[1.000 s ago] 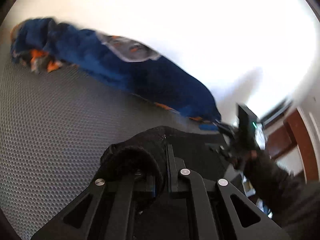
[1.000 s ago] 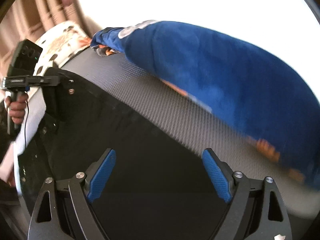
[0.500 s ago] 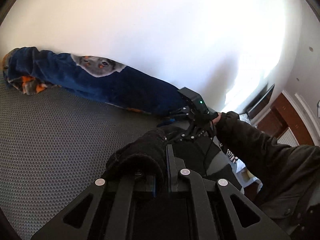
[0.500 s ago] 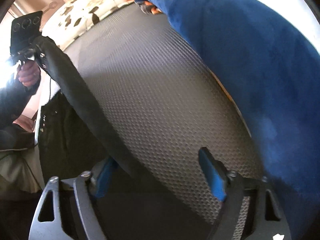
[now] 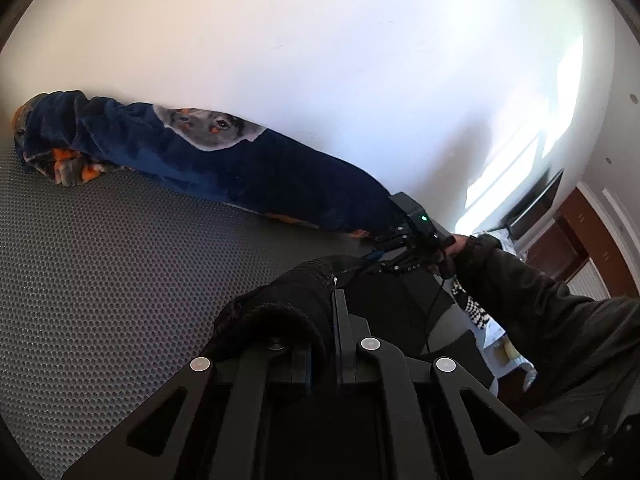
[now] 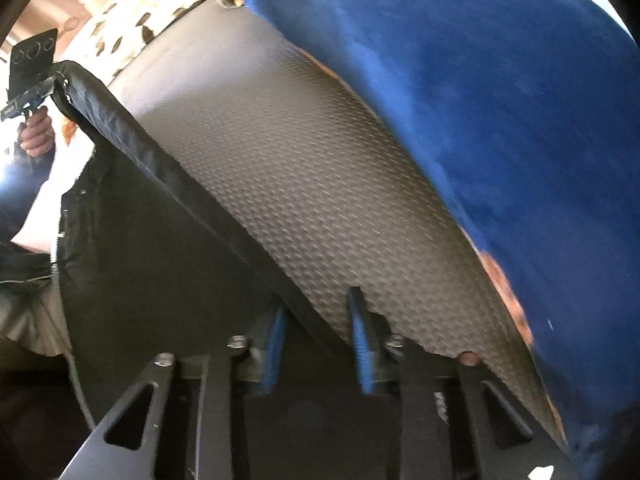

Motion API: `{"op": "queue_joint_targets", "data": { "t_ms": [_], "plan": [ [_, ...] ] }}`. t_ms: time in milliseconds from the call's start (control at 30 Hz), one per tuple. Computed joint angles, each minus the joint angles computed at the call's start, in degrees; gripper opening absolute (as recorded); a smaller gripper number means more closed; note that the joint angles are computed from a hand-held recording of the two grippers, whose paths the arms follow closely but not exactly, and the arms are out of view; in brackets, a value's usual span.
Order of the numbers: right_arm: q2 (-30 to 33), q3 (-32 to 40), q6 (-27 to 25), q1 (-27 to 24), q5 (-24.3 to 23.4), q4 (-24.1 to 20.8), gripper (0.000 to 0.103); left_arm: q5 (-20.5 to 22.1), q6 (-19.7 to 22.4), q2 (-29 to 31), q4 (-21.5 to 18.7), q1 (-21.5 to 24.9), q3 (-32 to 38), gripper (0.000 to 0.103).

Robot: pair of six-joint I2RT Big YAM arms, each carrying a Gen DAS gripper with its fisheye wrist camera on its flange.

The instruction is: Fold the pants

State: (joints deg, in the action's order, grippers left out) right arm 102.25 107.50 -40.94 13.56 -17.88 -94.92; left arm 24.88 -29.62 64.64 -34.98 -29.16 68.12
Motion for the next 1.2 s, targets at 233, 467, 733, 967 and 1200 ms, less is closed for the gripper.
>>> {"op": "queue_joint_targets", "data": {
  "t_ms": [233, 467, 733, 967, 1200],
  "plan": [
    [-11.22, -11.2, 5.63, 1.17, 5.85, 13.19, 0.008, -3.72, 0.54, 1.04, -4.64, 0.07, 1.78, 0.007],
    [-26.28, -20.55, 12.88, 5.63, 14.47, 17.57, 0.007, -7.37, 4.24, -3.02, -11.97, -2.54, 2.39, 0.008],
    [-38.93, -26.81, 18.52, 8.99, 18.32, 12.0, 0.006, -12.22, 4.23, -9.79, -18.61, -9.22, -0.74, 0.008],
    [-49.9, -36.86, 25.92, 13.37, 17.76, 7.81, 0.006, -18.64, 0.09, -15.67, -24.22, -18.34, -6.13, 0.011],
    [-54.94, -44.11, 31.97, 17.67, 16.95, 6.99, 0.006, -23.71, -3.55, -16.91, -30.81, -26.61, -9.82, 0.017]
  ]
}}
